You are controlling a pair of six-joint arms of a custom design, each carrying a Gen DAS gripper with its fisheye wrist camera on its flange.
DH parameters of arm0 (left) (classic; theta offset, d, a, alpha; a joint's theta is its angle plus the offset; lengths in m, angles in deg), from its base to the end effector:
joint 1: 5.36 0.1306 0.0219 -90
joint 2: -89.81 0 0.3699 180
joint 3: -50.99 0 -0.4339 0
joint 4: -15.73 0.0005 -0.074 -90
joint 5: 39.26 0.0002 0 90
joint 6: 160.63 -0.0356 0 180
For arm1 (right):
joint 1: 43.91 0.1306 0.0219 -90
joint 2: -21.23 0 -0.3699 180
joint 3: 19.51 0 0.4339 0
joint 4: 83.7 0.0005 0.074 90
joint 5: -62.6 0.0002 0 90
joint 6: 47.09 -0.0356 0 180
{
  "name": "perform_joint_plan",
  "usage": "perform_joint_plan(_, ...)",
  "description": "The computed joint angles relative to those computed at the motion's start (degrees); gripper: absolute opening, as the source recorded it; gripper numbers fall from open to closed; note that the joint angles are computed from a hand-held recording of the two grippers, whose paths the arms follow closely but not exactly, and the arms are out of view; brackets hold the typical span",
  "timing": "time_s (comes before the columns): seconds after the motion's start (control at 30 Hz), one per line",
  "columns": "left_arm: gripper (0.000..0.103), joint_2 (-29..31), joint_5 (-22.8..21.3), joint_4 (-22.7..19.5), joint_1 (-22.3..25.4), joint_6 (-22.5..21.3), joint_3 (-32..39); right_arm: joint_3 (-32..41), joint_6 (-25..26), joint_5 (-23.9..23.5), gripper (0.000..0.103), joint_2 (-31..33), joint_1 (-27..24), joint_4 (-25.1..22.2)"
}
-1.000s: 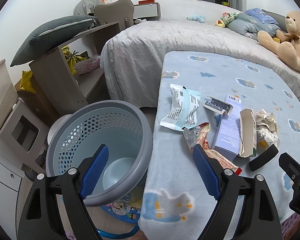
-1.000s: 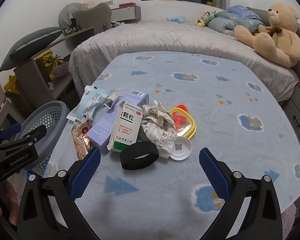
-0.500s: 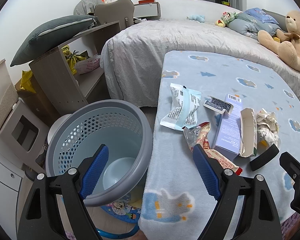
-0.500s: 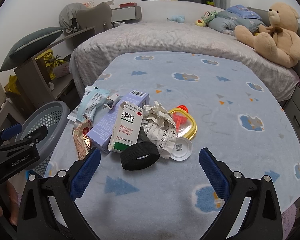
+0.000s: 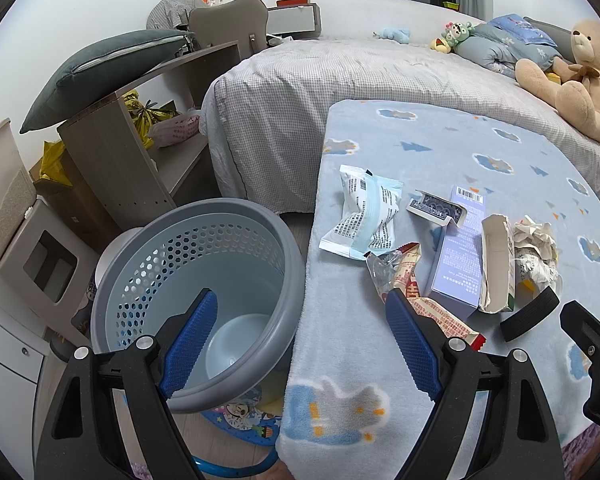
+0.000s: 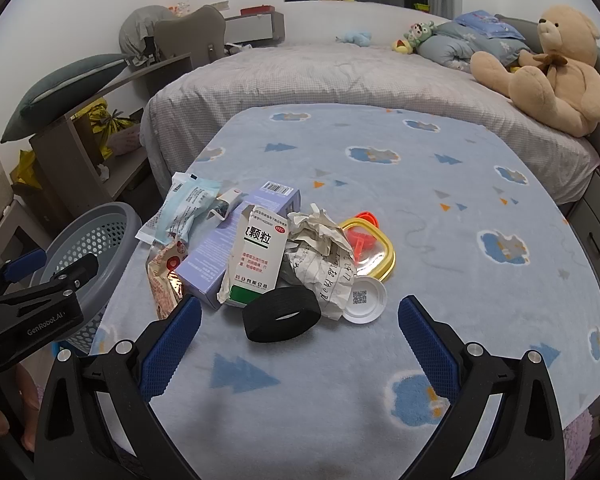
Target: Collect trash
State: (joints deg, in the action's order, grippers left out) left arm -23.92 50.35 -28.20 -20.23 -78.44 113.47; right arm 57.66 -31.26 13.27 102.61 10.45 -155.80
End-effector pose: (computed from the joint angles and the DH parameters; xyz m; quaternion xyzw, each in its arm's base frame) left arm 0.3668 -0.0977 0.3593 0.1822 0.9147 -0.0190 0.3602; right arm 0.2657 0.3299 0.3663 0.2009 0.9100 -0.0491 0.3593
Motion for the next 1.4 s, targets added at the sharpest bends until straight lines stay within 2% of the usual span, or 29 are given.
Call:
perform_joint_plan(0.4, 0.082, 0.0, -0.1, 0.0, 0.0, 0.0, 0.0, -0.1, 0.1, 0.0, 0.097, -0.1, 0.0, 0.1)
perform_joint_plan(0.53, 0.082, 0.1, -0.4, 0.2, 0.0, 0.1, -0.2, -1.2, 0.5, 0.3, 0.097, -1.6, 0.1, 1.4)
perform_joint_plan(0.67, 0.082, 0.4, -0.2, 0.5, 0.2, 0.3, -0.7, -2.9, 0.1, 0.9, 0.097, -3.0, -0.3, 0.2)
perform_joint_plan(0.73, 0.082, 0.5, -0.3, 0.4, 0.1, 0.2, -1.0, -4.4, -0.8, 1.1, 0.097, -4.3, -0.5, -0.4)
perform_joint_plan(0.8, 0.082, 0.7, -0.3, 0.1, -0.1, 0.1, -1.0, -5.5, -4.2, 2.5, 0.097, -5.2, -0.3, -2.8)
perform_joint_plan(0.87, 0.082, 0.8, 0.1, -0.2, -0.3, 0.1, -0.9, -7.4, -4.9, 2.6, 0.097, -7.3, -0.5, -2.3)
perform_joint_plan(1.1, 0.082, 0.6, -0.1, -0.3, -1.1, 0.8, -1.7, -11.4, 2.0, -3.5, 0.097, -10.6, -3.0, 4.4)
perform_joint_plan(1.23, 0.082, 0.2, -0.4, 0.1, -1.2, 1.7, -2.1, -11.1, 6.6, -5.2, 0.097, -8.9, -2.2, 9.9)
perform_joint_plan(1.37, 0.082, 0.0, -1.7, 0.6, -1.1, 2.0, -2.3, -8.8, 10.3, -5.0, 0.095, -5.5, -1.8, 12.0)
perform_joint_plan(1.4, 0.082, 0.0, -1.9, 0.6, -1.1, 1.9, -2.4, -8.3, 10.9, -4.9, 0.092, -4.7, -1.9, 12.0)
